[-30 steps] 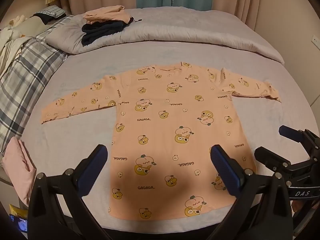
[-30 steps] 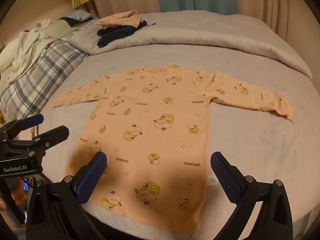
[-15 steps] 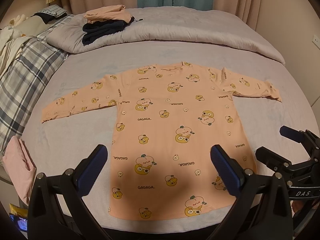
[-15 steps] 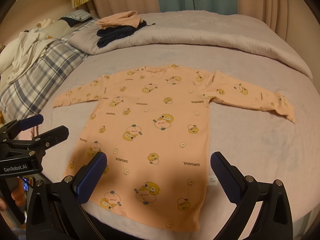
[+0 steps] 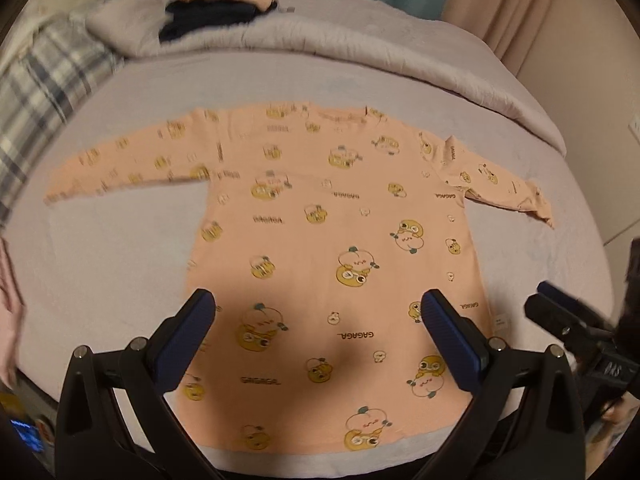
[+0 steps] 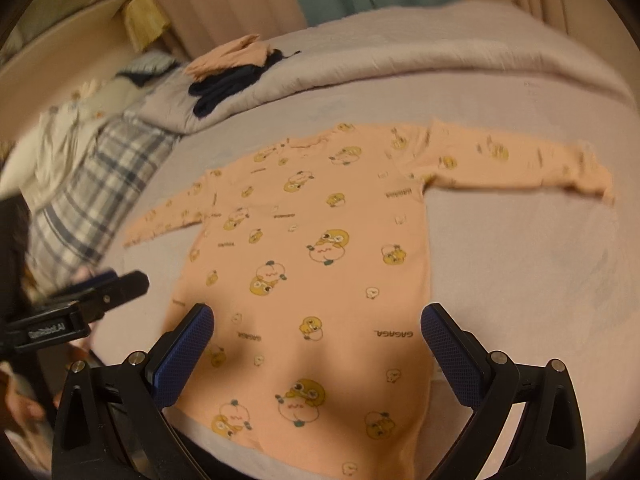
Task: Fold small clothes
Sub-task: 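Grasp the shirt's side edge with the right tool and fold it across the body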
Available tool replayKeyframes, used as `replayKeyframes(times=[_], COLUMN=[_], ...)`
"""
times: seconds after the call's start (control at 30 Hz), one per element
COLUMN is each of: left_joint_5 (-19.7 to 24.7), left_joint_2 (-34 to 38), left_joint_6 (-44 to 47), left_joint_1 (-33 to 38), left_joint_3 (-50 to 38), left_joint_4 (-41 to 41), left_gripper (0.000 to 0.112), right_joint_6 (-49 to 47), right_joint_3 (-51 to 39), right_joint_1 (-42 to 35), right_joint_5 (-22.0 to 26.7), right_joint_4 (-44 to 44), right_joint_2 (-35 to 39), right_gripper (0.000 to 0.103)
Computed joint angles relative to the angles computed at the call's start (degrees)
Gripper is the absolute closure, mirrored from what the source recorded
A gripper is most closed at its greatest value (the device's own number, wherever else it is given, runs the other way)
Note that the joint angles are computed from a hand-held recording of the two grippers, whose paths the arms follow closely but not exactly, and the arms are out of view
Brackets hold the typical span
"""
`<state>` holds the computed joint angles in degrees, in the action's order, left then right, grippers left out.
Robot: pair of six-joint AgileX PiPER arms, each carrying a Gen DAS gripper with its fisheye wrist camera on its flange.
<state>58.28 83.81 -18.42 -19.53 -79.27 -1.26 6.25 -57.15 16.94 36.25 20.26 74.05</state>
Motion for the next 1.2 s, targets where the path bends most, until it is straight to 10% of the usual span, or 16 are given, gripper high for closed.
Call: replayKeyframes(times=[0.27, 0.6, 0.87, 1.2], left_joint_5=[-2.8, -3.7, 0.0, 2.6], left_joint_2=[5.7, 13.6, 21.4, 26.1], left_joint_6=[8.2, 11.2, 8.8, 8.5], left_joint_1=[7.8, 7.7, 6.2, 5.8], left_joint_3=[2.3, -5.0, -16.5, -22.3], left_joint_4=[-17.8, -20.5, -19.0, -19.0], left_gripper=[0.01, 0.01, 0.01, 0.01], right_joint_6=[-1.7, -33.5, -35.2, -41.8], right_joint_3=[7.2, 5.9, -1.2, 0.1], right_joint_1=[-15.5, -45.4, -52.0, -56.1], right_joint_5=[-3.7, 2.0, 7.5, 8.9], right_joint_4=[3.1, 40.1, 54.4, 67.5], right_joint_2=[-0.2, 11.3, 22.0, 26.4], right_gripper=[0.001, 0.001, 0.001, 0.065])
